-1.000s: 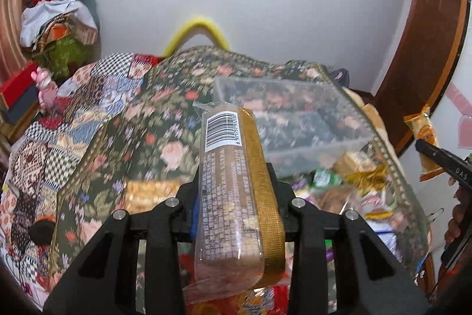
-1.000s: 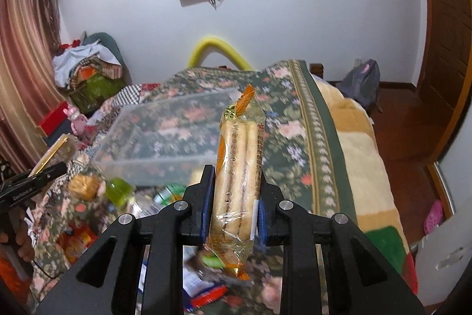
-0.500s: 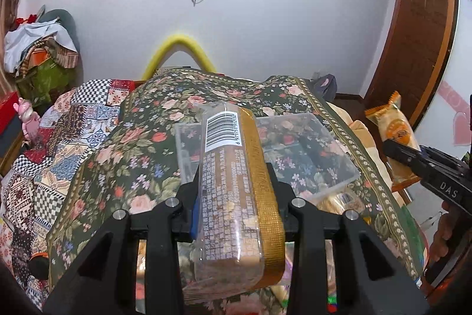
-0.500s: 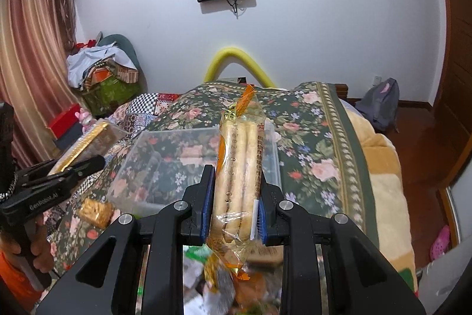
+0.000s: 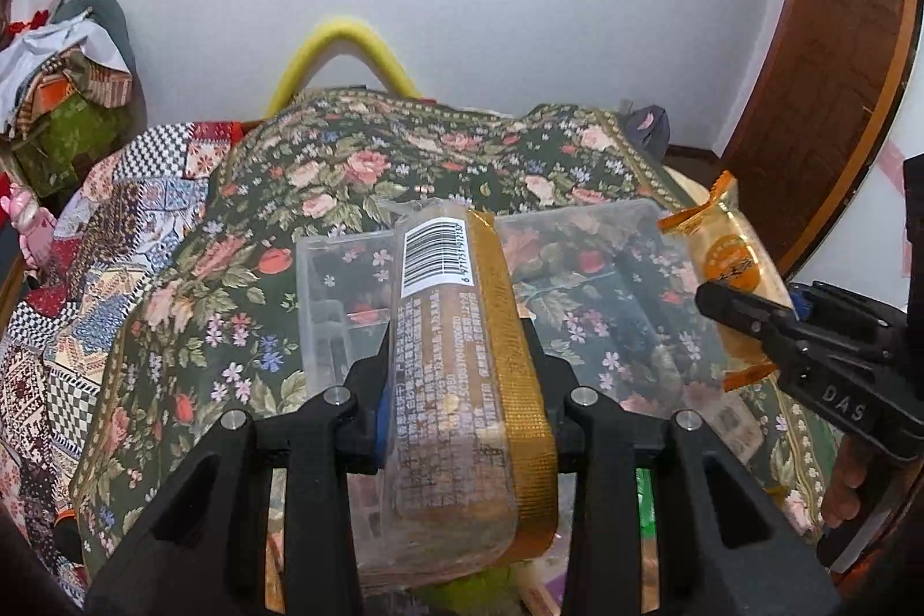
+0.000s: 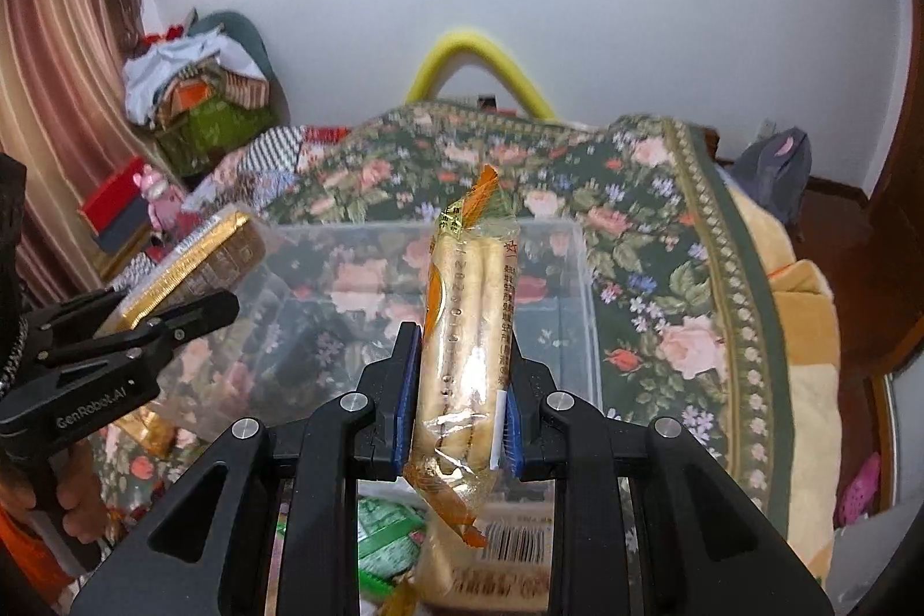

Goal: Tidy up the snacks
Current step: 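Carry both packs into the clear plastic box and open both tools, then grasp the wrapped biscuit tray with the left tool while the right tool grasps the barcoded bread slice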

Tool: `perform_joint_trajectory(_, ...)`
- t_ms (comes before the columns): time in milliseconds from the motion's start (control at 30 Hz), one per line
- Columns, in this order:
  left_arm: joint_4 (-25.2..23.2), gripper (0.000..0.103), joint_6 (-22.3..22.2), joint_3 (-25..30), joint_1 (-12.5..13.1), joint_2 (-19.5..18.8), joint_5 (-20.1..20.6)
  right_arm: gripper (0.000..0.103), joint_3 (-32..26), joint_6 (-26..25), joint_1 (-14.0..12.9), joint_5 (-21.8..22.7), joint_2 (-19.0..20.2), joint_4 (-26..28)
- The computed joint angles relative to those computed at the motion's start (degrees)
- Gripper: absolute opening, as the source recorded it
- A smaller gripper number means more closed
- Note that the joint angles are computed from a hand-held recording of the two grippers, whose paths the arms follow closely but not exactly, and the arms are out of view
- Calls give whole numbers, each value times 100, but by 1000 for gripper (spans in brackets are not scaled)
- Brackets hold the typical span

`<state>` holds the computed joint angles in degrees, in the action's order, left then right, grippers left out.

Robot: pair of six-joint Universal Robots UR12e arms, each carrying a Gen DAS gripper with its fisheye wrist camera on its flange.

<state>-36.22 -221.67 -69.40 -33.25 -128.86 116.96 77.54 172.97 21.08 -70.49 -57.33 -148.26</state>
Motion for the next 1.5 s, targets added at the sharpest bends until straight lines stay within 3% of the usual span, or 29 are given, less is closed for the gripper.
perform_joint_trajectory(233,-334,35,9,158,139,-136,-382,22,-367,-320,20,-74,201,867)
perform_joint_trajectory(367,-429,36,-47,169,175,-158,-596,24,-374,-485,54,-158,217,962)
perform_joint_trajectory(467,-479,39,37,187,136,-164,-475,24,-365,-464,54,-157,204,974)
perform_joint_trajectory(533,-403,40,145,168,97,-141,-355,30,-377,-463,58,-171,200,1006)
perform_joint_trajectory(833,45,44,299,-238,-36,278,2,49,22,-336,3,-175,-127,389)
perform_joint_trajectory(900,144,60,241,-403,-53,416,60,52,143,-288,-32,-135,-231,248)
perform_joint_trajectory(967,298,64,167,-611,-69,563,125,55,246,-246,-61,-87,-321,153)
perform_joint_trajectory(1133,147,66,-72,-1026,-86,885,249,68,496,-167,-97,-119,-494,-101)
perform_joint_trajectory(1300,-57,69,-400,-1428,-77,1127,223,75,692,-89,-126,-164,-614,-168)
perform_joint_trajectory(1500,-197,69,-696,-1809,-25,1251,-135,86,931,-35,-138,-378,-690,-179)
